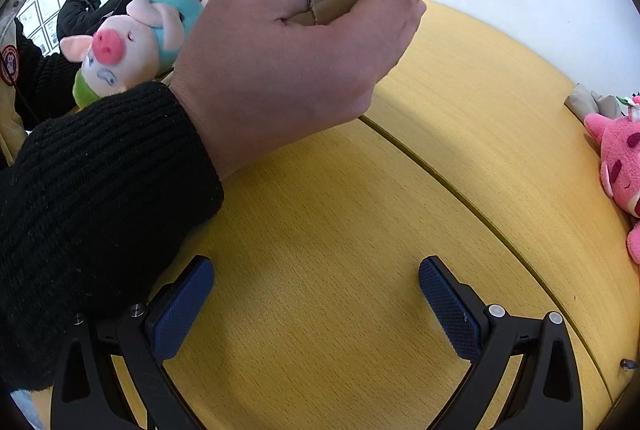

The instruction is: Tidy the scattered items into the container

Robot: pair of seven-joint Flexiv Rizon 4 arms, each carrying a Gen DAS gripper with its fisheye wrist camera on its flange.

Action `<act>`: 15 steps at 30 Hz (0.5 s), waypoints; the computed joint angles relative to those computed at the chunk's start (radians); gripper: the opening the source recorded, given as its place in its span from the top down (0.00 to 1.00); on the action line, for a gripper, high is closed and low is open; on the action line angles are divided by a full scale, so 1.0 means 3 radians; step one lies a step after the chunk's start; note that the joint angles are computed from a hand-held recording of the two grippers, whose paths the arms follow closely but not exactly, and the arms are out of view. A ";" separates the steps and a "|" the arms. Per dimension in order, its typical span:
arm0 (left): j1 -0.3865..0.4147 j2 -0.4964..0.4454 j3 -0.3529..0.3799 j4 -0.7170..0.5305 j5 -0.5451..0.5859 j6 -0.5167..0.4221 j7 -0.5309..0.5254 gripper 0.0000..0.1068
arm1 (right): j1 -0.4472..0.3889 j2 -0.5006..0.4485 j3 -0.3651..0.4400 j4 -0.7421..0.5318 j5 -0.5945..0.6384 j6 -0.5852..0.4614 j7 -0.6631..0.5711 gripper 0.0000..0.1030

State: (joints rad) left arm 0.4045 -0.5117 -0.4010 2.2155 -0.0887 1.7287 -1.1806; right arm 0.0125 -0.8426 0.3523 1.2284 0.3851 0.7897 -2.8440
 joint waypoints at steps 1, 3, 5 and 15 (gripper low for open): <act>0.0001 -0.0001 -0.0001 -0.0003 0.0000 -0.0002 0.0000 0.04 | 0.0001 0.0000 -0.0001 0.0001 0.0001 0.0000 -0.0001 0.00; 0.0001 -0.0001 -0.0001 -0.0005 -0.0001 -0.0004 0.0001 0.04 | 0.0001 -0.0003 -0.0002 0.0003 0.0003 0.0004 -0.0004 0.00; 0.0001 -0.0001 -0.0001 -0.0006 -0.0001 -0.0005 0.0001 0.04 | 0.0001 -0.0003 -0.0003 0.0003 0.0004 0.0004 -0.0005 0.00; 0.0011 -0.0009 -0.0007 -0.0038 -0.0022 -0.0032 0.0030 0.04 | 0.0000 -0.0012 -0.0001 0.0006 0.0005 0.0015 -0.0012 0.00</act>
